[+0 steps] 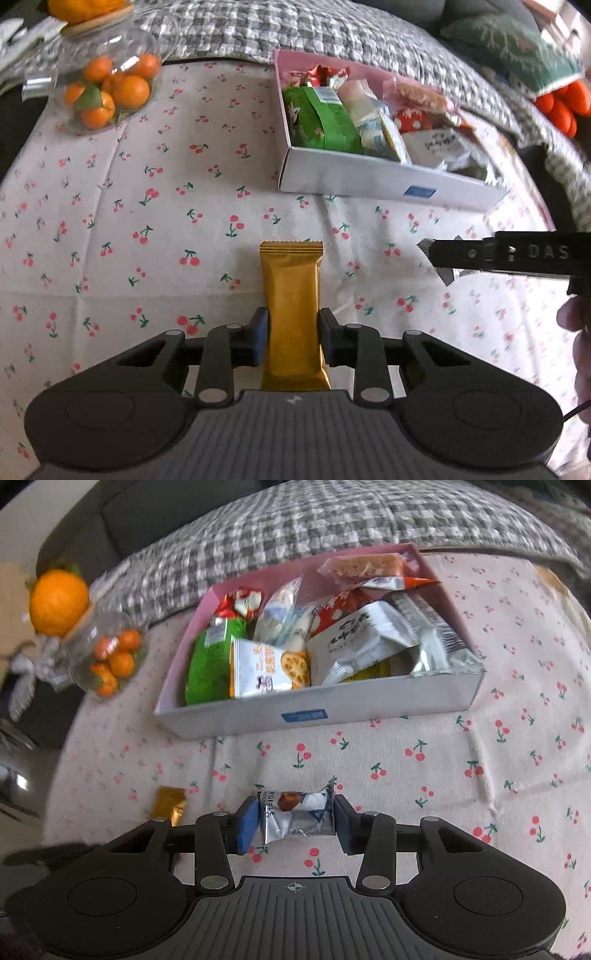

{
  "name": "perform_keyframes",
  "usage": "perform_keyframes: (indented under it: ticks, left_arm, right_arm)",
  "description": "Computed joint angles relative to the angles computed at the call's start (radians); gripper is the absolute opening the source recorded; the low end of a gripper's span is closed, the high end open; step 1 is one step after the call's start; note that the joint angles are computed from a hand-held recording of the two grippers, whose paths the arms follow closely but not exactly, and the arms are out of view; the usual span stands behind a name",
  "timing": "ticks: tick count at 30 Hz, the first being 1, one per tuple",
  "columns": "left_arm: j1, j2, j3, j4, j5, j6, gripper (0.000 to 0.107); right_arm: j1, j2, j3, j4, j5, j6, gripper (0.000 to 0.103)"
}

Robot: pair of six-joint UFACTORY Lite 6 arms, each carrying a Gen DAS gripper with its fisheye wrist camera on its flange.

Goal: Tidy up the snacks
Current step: 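Carry both held snacks over the pink box and lower them inside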

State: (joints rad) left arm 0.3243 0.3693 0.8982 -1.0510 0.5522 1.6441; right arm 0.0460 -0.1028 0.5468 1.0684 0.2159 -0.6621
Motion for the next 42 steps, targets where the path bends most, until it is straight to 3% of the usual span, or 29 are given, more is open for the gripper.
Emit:
perform_keyframes:
  ticks: [13, 19, 26, 34, 42]
  left_arm:
    - [-0.024, -0.142, 0.022, -0.046, 0.14, -0.069, 0.026]
    - [-0.107, -0.168, 0.045, -0.117, 0.145, -0.131, 0.026]
    - [-0.228, -0.117, 0.084, -0.243, 0.084, -0.149, 0.026]
    - [-0.328, 0.016, 0.152, -0.459, 0.01, -0.044, 0.026]
    - [-0.37, 0.114, 0.21, -0.661, 0.016, 0.079, 0.026]
  right_arm:
    - [-0.289, -0.167, -0.011, 0.002, 0.194, -0.006, 0.043]
    - [-0.397, -0.169, 0.016, 0.124, 0.257, -0.1, 0.043]
    - [-0.431, -0.099, 0.062, 0.238, 0.237, -0.167, 0.043]
    - [-0.415, 0.04, 0.124, 0.538, 0.214, -0.396, 0.043]
    - [-0.351, 0.141, 0.153, 0.984, 0.196, -0.814, 0.045]
